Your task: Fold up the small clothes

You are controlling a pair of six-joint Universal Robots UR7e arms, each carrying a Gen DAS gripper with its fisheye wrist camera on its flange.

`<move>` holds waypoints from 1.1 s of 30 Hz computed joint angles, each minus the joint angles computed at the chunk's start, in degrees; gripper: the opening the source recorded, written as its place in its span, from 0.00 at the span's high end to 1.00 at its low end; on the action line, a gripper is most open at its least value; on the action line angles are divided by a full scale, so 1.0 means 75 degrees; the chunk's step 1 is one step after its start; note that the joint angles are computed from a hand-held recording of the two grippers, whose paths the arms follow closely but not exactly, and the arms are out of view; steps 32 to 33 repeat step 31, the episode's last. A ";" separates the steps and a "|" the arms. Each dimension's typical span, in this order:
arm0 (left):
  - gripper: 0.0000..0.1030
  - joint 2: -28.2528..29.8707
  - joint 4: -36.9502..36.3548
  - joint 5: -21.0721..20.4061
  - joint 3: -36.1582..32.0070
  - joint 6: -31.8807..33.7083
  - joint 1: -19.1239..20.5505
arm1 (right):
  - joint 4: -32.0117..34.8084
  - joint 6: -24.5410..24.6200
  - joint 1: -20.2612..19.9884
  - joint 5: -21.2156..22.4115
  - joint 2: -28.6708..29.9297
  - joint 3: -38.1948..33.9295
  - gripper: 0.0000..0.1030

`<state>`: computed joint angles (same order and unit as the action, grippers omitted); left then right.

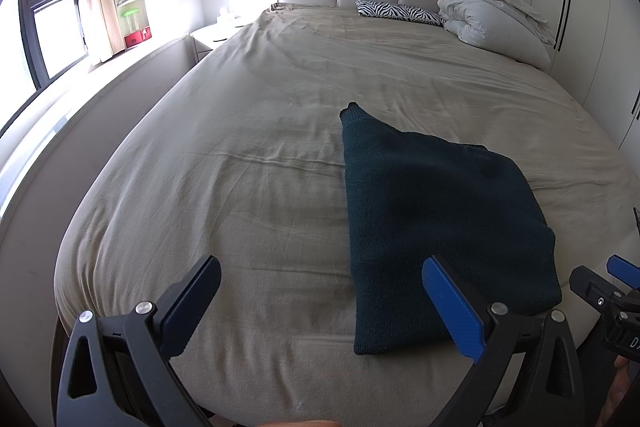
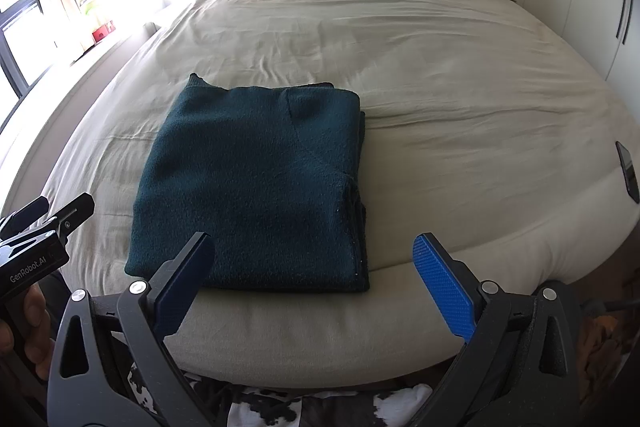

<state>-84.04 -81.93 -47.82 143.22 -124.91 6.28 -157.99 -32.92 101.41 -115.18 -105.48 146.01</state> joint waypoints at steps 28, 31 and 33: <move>0.00 0.0027 -0.0089 -0.0011 0.0049 0.0001 0.0020 | 0.0064 0.0024 -0.0021 0.0016 0.0014 0.0026 0.02; 0.00 0.0015 -0.0132 -0.0022 0.0068 -0.0002 0.0024 | 0.0057 0.0030 -0.0026 0.0015 0.0020 0.0017 0.02; 0.00 0.0015 -0.0132 -0.0022 0.0068 -0.0002 0.0024 | 0.0057 0.0030 -0.0026 0.0015 0.0020 0.0017 0.02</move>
